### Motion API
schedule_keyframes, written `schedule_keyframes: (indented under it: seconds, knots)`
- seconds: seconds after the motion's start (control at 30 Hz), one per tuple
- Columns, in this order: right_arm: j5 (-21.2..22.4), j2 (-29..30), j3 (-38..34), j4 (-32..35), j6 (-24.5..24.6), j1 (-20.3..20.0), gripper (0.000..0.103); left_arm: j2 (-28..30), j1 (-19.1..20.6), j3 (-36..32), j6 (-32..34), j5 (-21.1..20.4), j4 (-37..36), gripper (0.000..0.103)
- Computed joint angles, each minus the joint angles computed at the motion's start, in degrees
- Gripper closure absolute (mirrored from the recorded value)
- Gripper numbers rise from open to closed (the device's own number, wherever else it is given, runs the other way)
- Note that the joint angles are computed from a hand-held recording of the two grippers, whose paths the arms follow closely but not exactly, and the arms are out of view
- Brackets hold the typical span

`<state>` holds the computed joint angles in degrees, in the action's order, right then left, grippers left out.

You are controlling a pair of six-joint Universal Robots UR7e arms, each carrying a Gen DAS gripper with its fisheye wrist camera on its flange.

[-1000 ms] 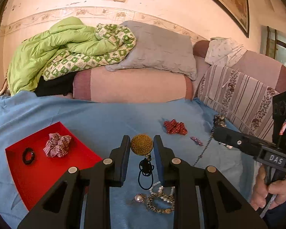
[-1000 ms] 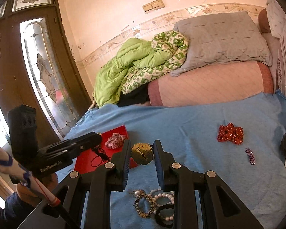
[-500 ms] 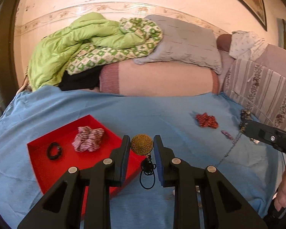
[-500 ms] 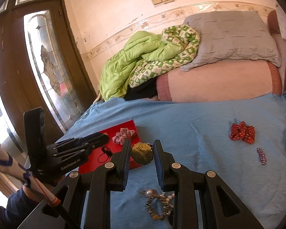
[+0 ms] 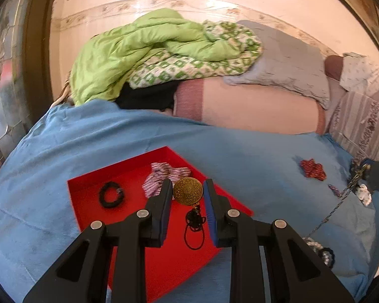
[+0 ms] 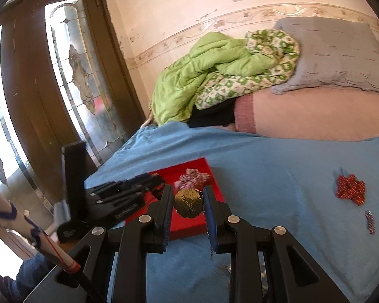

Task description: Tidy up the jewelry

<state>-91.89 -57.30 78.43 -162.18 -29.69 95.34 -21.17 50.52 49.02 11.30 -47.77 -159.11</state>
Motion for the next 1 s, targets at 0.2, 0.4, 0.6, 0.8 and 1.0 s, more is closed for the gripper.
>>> schedule_keyframes:
  seconds: [0.2,0.4,0.6,0.8,1.0]
  knots:
    - [-0.6,4.9,-6.7,4.5,0.4,1.6,0.078,0.0,1.8,-1.8,-1.9,1.4,1.7,0.079]
    - [-1.4,10.8,-15.6,9.5,0.7,3.0,0.078,-0.1,3.7,-4.0,-5.2,1.8,3.4,0.079]
    - [-2.4,17.1,-25.3,15.4,1.3,4.1,0.078,0.6,5.3,-7.4,-8.4,2.0,6.5,0.079]
    - [-4.0,23.4,-34.5,21.2,1.8,5.0,0.078,0.8,6.5,-9.2,-11.0,2.0,9.7,0.079]
    - [-5.2,29.6,-43.9,27.3,2.9,5.3,0.078,0.6,7.0,-9.5,-13.0,1.8,12.4,0.079]
